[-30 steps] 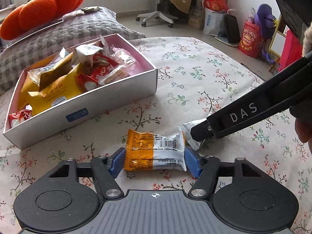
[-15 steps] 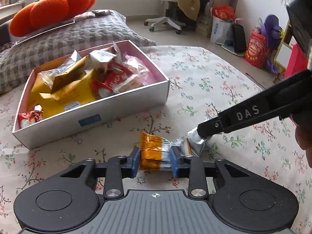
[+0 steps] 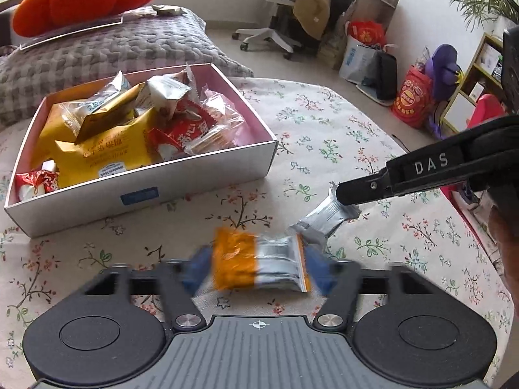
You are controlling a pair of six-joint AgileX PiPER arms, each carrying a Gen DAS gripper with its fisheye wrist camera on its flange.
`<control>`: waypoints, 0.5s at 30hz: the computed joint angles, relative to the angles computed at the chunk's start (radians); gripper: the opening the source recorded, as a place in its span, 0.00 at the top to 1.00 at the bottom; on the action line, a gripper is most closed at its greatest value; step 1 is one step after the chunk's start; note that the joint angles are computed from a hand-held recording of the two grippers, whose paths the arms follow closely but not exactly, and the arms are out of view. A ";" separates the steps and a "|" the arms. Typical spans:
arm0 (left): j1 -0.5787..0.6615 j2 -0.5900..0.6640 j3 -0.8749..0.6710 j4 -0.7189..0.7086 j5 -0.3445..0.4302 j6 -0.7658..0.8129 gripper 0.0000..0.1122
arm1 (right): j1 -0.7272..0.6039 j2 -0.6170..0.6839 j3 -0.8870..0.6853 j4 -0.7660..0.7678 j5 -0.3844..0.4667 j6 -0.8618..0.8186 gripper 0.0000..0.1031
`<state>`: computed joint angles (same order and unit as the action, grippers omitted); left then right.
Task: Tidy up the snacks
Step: 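Lift orange pack and silver packet and carry both toward the box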
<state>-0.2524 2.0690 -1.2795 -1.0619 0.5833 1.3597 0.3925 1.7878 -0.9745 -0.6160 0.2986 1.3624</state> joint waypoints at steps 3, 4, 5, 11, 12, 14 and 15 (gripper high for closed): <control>-0.024 -0.001 0.010 0.020 -0.020 0.027 0.32 | -0.002 0.003 0.000 0.009 -0.006 -0.012 0.98; -0.034 -0.001 0.017 0.024 -0.039 0.035 0.32 | 0.002 0.011 -0.007 0.021 -0.002 -0.029 0.98; -0.043 -0.002 0.026 0.025 -0.061 0.044 0.32 | 0.006 0.019 -0.015 0.031 0.003 -0.044 0.98; -0.062 0.001 0.061 -0.027 -0.130 0.159 0.44 | -0.006 0.011 -0.001 0.183 -0.087 -0.204 0.97; -0.061 -0.001 0.059 -0.022 -0.133 0.156 0.51 | -0.006 0.012 -0.001 0.205 -0.095 -0.225 0.97; -0.051 0.002 0.043 0.003 -0.121 0.120 0.68 | -0.003 0.018 -0.009 0.220 -0.091 -0.242 0.97; -0.047 0.004 0.035 0.014 -0.118 0.101 0.71 | 0.005 0.021 -0.016 0.184 -0.078 -0.209 0.97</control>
<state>-0.2989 2.0735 -1.2440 -1.0483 0.4652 1.4609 0.3977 1.8092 -0.9904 -0.4320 0.2210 1.1537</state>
